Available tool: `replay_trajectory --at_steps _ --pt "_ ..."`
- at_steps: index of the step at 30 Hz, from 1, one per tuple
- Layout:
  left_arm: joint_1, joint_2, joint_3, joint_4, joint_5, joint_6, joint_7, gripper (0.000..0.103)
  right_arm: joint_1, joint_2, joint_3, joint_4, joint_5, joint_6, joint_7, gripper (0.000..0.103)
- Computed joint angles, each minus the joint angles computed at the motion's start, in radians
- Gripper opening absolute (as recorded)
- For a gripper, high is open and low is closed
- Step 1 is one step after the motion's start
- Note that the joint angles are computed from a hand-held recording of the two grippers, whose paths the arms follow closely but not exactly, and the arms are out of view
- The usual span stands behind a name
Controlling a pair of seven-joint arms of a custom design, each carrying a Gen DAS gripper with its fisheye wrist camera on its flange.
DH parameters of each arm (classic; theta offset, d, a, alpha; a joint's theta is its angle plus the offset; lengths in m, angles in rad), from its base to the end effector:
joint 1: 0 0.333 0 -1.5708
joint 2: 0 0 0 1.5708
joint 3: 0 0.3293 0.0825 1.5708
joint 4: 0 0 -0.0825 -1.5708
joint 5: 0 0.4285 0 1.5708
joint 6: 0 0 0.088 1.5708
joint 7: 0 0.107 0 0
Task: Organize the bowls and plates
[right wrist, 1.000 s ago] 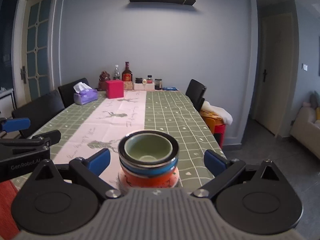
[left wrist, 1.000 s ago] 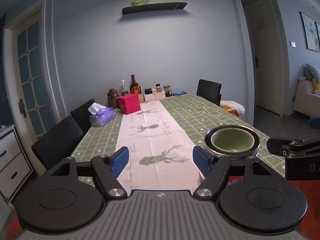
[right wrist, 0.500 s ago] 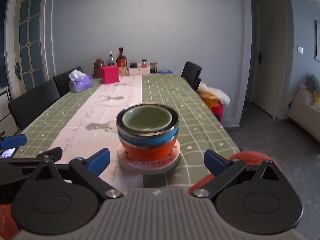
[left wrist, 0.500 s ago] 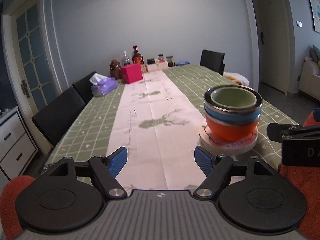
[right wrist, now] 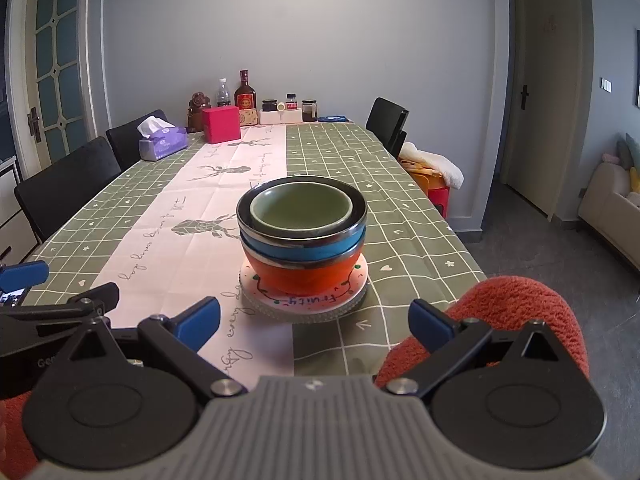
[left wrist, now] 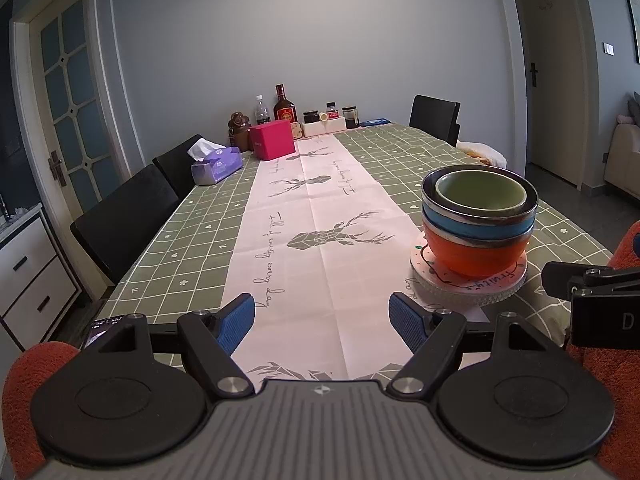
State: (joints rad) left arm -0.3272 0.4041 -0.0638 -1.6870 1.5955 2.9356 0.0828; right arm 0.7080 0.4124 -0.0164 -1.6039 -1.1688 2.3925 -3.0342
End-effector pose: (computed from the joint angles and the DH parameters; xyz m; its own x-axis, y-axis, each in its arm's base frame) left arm 0.6470 -0.3304 0.4016 -0.2532 -0.9525 -0.1694 -0.4393 0.2692 -0.8570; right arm 0.5840 0.4757 0.4290 -0.1957 -0.9794 -0.0502 -0.5336 0.1493 -0.8324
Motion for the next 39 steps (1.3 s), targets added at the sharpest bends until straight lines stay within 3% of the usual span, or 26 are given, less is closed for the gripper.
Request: replay_trajectory --at_steps 39 --pt "-0.001 -0.002 -0.005 0.004 0.022 -0.005 -0.016 0.09 0.012 0.0 -0.001 0.007 -0.035 -0.012 0.011 0.099"
